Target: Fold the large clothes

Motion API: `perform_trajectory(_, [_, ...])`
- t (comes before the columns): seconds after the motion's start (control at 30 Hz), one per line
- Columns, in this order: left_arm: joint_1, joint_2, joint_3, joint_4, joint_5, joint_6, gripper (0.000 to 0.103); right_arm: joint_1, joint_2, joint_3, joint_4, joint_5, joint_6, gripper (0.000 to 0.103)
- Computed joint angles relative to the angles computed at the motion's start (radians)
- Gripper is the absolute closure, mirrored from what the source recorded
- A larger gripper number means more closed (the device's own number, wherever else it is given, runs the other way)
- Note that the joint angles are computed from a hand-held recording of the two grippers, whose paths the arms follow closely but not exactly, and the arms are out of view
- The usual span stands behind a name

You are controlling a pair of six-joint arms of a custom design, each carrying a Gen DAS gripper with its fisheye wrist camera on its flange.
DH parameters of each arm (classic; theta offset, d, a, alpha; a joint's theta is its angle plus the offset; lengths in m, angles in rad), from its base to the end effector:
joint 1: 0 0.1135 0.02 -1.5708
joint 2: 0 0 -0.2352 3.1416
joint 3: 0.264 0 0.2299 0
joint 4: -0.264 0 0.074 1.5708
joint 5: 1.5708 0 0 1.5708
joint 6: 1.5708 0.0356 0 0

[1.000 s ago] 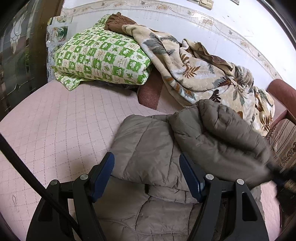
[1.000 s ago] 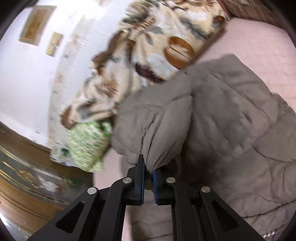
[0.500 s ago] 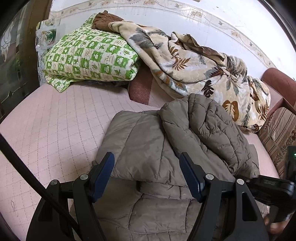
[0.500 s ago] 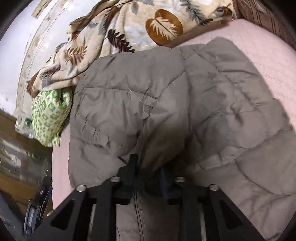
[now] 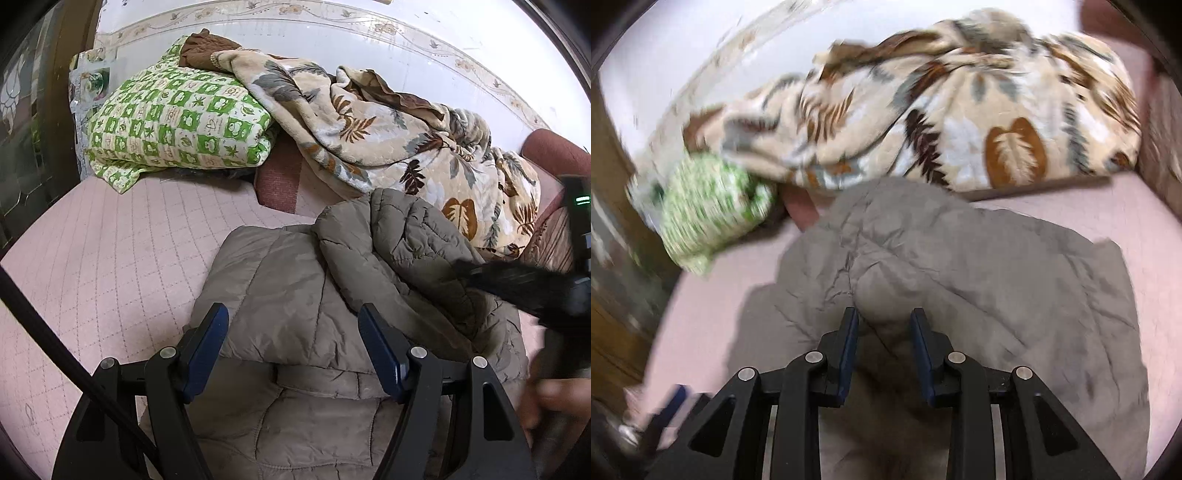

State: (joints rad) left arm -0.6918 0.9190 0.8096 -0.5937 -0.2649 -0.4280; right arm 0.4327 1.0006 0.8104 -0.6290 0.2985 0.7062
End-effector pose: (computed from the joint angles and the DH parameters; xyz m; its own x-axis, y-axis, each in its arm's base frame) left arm 0.1501 -0.1122 0.2658 -0.6447 0.0139 -0.7643 0.2136 0.9633 -0.1626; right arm 0.1824 0.0727 0.2495 -0.6464 0.3847 -0.6589 0.2642 0.9230 0.2796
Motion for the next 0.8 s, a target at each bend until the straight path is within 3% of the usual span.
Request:
perform_trajectory(0.13, [0.025,0.013,0.001,0.007,0.033,0.003,0.031,-0.021,0.210,-0.025,0.107,-0.062,-0.018,0.071])
perform_trajectory(0.27, [0.021,0.024,0.002,0.012,0.034,0.011,0.031,-0.069,0.208,-0.091,0.184,-0.125,-0.043,0.071])
perform_trajectory(0.4, [0.017,0.030,0.005,0.013,0.033,0.014,0.031,-0.098,0.070,-0.066,0.082,-0.190,-0.068,0.071])
perform_trajectory(0.57, [0.013,0.038,0.008,0.018,0.051,0.009,0.031,-0.096,-0.178,-0.037,-0.107,-0.112,-0.095,0.069])
perform_trajectory(0.67, [-0.012,0.081,0.048,0.020,0.067,0.023,0.031,-0.143,-0.231,-0.020,-0.183,-0.063,-0.156,0.069])
perform_trajectory(0.8, [-0.050,0.211,0.158,0.040,0.050,0.076,0.031,-0.336,-0.270,-0.061,-0.174,-0.183,-0.246,0.069])
